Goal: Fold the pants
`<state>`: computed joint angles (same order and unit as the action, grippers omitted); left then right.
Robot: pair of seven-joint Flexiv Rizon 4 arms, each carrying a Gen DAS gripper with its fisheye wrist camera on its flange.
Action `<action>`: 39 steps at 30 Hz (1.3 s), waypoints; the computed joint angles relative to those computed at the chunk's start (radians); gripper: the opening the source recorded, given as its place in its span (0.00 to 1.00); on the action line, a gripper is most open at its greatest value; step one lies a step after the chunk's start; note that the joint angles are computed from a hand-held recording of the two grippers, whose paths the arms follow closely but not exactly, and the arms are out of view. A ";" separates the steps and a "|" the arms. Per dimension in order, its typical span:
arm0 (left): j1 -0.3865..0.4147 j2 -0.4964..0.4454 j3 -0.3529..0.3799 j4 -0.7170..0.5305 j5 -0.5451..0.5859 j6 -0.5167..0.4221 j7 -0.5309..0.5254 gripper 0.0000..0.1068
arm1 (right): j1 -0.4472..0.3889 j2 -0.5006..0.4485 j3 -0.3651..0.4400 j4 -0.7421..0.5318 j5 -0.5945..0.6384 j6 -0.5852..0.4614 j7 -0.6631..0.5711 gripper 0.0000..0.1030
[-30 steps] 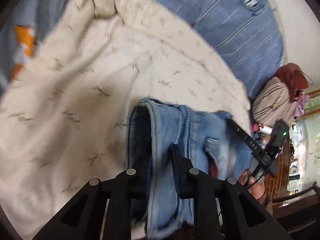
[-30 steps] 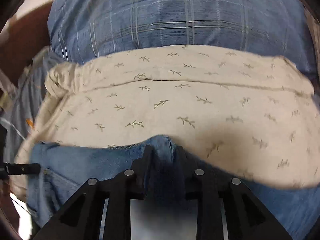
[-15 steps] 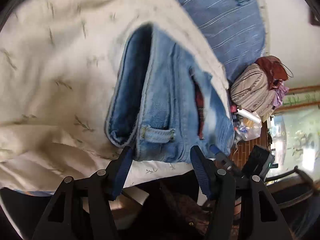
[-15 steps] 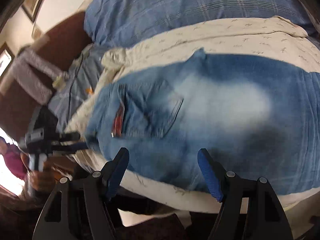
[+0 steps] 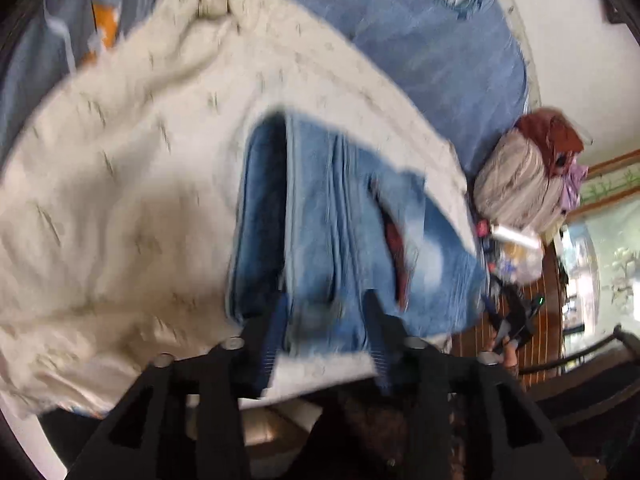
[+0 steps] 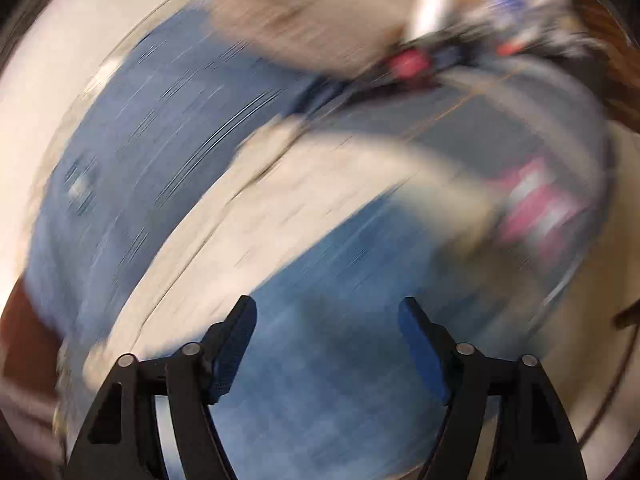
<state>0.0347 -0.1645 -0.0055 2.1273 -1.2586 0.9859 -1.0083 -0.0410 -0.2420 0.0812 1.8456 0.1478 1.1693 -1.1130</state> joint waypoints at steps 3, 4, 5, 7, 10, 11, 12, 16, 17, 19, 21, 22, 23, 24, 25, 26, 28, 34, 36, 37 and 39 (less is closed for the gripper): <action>0.007 -0.052 -0.008 -0.062 0.014 0.028 -0.044 0.61 | -0.040 -0.067 -0.007 -0.092 0.017 -0.079 -0.047 0.78; 0.014 -0.072 -0.008 -0.084 0.051 0.015 -0.076 0.58 | -0.051 -0.093 0.002 -0.124 0.031 -0.111 -0.075 0.78; 0.021 -0.108 -0.009 -0.122 0.113 -0.004 -0.138 0.47 | -0.054 -0.111 0.007 -0.142 0.032 -0.123 -0.099 0.70; 0.038 -0.148 -0.017 -0.178 0.202 -0.056 -0.213 0.10 | -0.033 -0.127 0.012 -0.148 -0.007 -0.117 -0.153 0.25; 0.019 -0.177 -0.034 -0.221 0.293 0.019 -0.264 0.08 | 0.022 -0.118 -0.018 -0.144 -0.136 -0.069 -0.180 0.14; 0.013 -0.188 -0.032 -0.235 0.343 0.038 -0.292 0.08 | 0.012 -0.119 -0.014 -0.152 -0.129 -0.054 -0.194 0.14; 0.014 -0.194 -0.029 -0.245 0.389 0.030 -0.325 0.08 | 0.013 -0.128 -0.019 -0.169 -0.133 -0.043 -0.189 0.14; 0.015 -0.225 -0.010 -0.280 0.555 -0.002 -0.476 0.11 | 0.033 -0.204 -0.073 -0.224 -0.220 -0.169 -0.111 0.25; 0.028 -0.220 -0.027 -0.272 0.538 -0.001 -0.476 0.11 | 0.032 -0.207 -0.075 -0.210 -0.226 -0.154 -0.099 0.28; 0.048 -0.213 -0.049 -0.261 0.507 -0.004 -0.469 0.11 | 0.023 -0.186 -0.066 -0.179 -0.205 -0.098 -0.054 0.34; 0.062 -0.184 -0.062 -0.234 0.472 -0.009 -0.440 0.12 | 0.011 -0.149 -0.056 -0.144 -0.178 -0.068 -0.017 0.36; 0.068 -0.166 -0.066 -0.217 0.448 -0.011 -0.416 0.13 | 0.013 -0.119 -0.061 -0.111 -0.180 -0.048 0.012 0.39; 0.071 -0.146 -0.072 -0.197 0.416 -0.010 -0.385 0.12 | 0.006 -0.089 -0.057 -0.077 -0.170 -0.024 0.027 0.44; 0.068 -0.120 -0.072 -0.173 0.391 -0.007 -0.360 0.12 | -0.008 -0.049 -0.041 -0.032 -0.139 0.010 0.028 0.48; 0.062 -0.100 -0.070 -0.151 0.365 -0.001 -0.336 0.13 | -0.017 -0.015 -0.027 0.004 -0.113 0.032 0.027 0.59; 0.056 -0.067 -0.075 -0.116 0.311 0.005 -0.288 0.16 | -0.031 0.023 -0.003 0.041 -0.062 0.052 0.013 0.66; 0.033 -0.010 -0.071 -0.053 0.201 0.006 -0.208 0.28 | -0.046 0.081 0.036 0.092 0.044 0.065 -0.041 0.71; -0.054 0.088 -0.023 0.073 -0.075 -0.072 -0.028 0.51 | 0.001 0.195 0.072 0.185 0.382 -0.045 -0.207 0.71; -0.065 0.063 -0.014 0.073 -0.089 -0.094 -0.047 0.51 | 0.022 0.204 0.064 0.167 0.515 -0.127 -0.281 0.71; -0.063 0.048 -0.012 0.071 -0.114 -0.121 -0.053 0.51 | 0.032 0.200 0.059 0.139 0.609 -0.208 -0.335 0.71; -0.058 0.027 -0.009 0.069 -0.147 -0.153 -0.052 0.51 | 0.045 0.202 0.048 0.108 0.734 -0.330 -0.414 0.71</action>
